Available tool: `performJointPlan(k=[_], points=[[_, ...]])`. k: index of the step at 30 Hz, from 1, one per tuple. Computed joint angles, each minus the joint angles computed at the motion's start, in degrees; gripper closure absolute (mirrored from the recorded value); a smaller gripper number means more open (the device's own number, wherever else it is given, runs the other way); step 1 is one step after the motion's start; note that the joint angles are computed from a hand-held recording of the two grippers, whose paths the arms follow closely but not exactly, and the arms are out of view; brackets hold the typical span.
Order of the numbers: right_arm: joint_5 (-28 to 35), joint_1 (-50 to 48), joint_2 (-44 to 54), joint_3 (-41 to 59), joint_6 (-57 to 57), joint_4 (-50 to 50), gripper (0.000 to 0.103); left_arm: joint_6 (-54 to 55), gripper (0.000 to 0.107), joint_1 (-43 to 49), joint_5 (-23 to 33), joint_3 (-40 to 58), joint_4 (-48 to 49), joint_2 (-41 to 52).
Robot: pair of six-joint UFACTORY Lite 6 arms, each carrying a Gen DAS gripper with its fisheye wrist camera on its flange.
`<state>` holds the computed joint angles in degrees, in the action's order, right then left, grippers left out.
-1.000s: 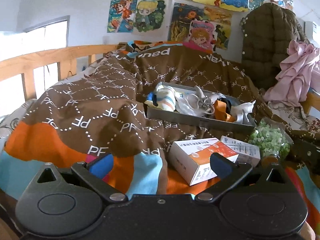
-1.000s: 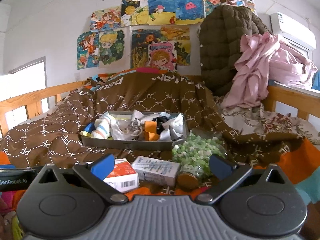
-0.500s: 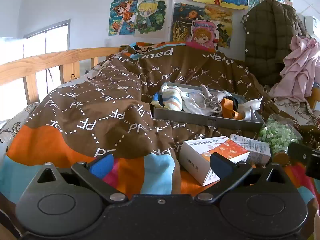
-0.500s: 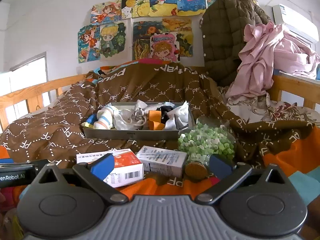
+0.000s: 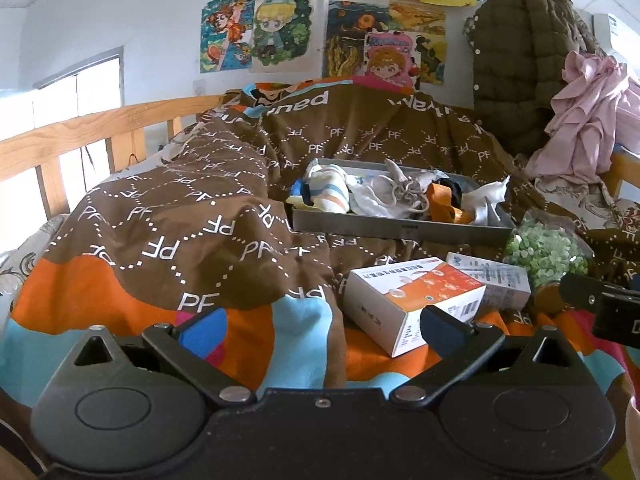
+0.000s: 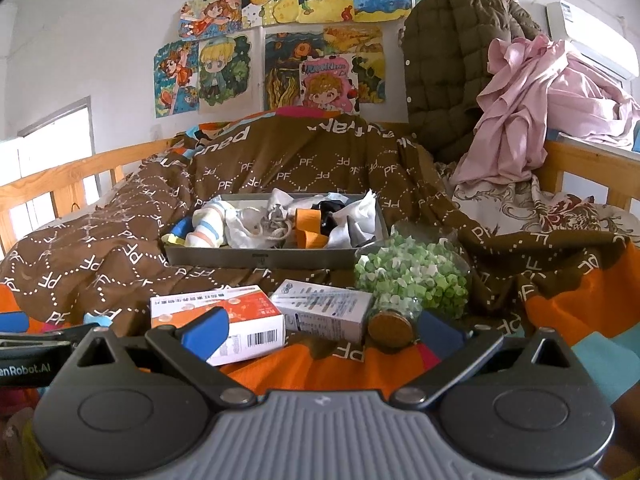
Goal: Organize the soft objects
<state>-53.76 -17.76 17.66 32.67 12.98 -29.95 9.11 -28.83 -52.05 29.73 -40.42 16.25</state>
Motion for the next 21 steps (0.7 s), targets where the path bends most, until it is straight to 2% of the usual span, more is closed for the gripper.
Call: performJointPlan(k=[21], points=[[0.25, 0.17, 0.65, 0.34, -0.21, 0.42, 0.0, 0.66, 0.005, 0.84, 2.09, 0.84, -0.42, 0.29]])
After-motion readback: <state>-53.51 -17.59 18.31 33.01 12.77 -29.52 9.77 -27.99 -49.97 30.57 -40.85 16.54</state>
